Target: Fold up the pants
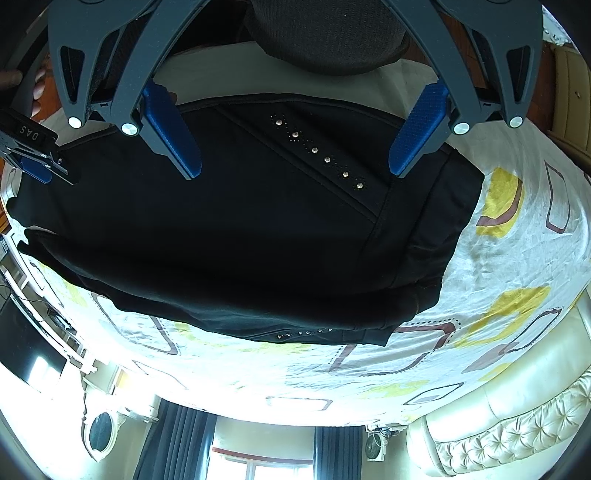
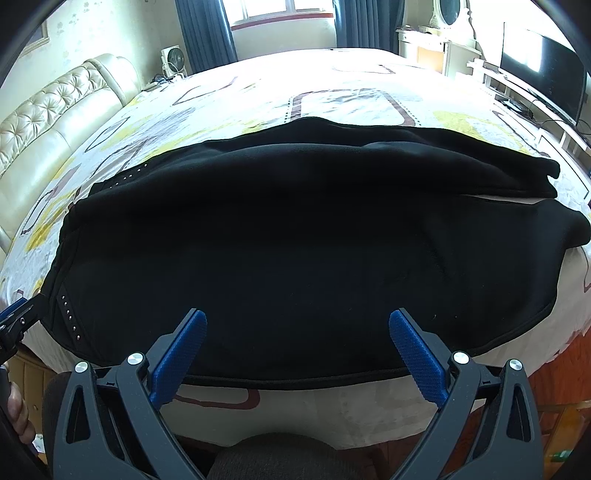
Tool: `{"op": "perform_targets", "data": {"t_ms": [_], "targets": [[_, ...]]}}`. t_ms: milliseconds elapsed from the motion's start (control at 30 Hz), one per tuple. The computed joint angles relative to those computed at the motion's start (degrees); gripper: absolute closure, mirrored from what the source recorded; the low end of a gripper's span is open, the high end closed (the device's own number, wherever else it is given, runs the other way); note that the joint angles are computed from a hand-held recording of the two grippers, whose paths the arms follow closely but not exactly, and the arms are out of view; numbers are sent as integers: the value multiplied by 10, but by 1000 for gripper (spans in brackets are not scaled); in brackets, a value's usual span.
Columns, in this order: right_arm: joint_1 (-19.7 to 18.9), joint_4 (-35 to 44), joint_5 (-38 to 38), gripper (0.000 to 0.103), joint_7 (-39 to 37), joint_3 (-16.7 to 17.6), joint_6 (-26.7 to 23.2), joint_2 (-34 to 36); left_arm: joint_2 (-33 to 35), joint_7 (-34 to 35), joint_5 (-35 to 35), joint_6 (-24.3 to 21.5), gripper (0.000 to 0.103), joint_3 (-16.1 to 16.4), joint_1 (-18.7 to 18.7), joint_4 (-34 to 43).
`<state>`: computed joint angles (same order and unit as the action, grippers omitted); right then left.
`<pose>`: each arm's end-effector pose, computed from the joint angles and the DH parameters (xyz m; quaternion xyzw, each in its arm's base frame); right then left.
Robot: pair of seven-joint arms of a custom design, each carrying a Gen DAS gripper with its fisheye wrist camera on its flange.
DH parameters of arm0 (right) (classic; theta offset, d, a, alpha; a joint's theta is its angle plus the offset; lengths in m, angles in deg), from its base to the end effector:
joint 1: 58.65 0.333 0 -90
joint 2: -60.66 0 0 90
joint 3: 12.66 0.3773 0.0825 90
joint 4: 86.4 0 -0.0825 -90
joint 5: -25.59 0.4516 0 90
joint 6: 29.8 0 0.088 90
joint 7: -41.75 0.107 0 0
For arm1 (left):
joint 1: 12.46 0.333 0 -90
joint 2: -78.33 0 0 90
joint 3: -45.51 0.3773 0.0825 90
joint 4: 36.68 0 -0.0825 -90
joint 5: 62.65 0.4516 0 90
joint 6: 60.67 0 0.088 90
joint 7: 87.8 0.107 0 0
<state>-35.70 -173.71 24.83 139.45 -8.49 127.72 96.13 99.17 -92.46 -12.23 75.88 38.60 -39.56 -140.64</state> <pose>0.7567 0.3731 0.3805 -0.7743 0.5574 -0.1263 0.2717 0.6212 -0.4005 0.3837 -0.8093 0.4927 -0.1937 0.2547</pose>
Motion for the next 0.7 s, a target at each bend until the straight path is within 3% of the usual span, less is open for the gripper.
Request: {"op": "perform_targets", "data": {"t_ms": [133,267,433,500,567,700], "targets": [[-19,7,20,4,-25,20,-14,-1,-1,0,1,3,2,0,0,-2],[-86,28,113,4,-100,80,-46,-3,-3,-2,-4,8,2,0,2,-5],[-170,3,244,4,-185,110,-11,-24,-1,2,-19,13,2,-2,6,-7],[-221,-11,317,4,-224,132,3,-28,0,5,-23,15,2,-1,7,-8],[-294,-25,433,4,-274,175,9,-24,2,8,-25,12,2,0,6,-7],[-405,-36,662,4,-330,242,-22,9,12,22,-29,-1,2,1,4,2]]}}
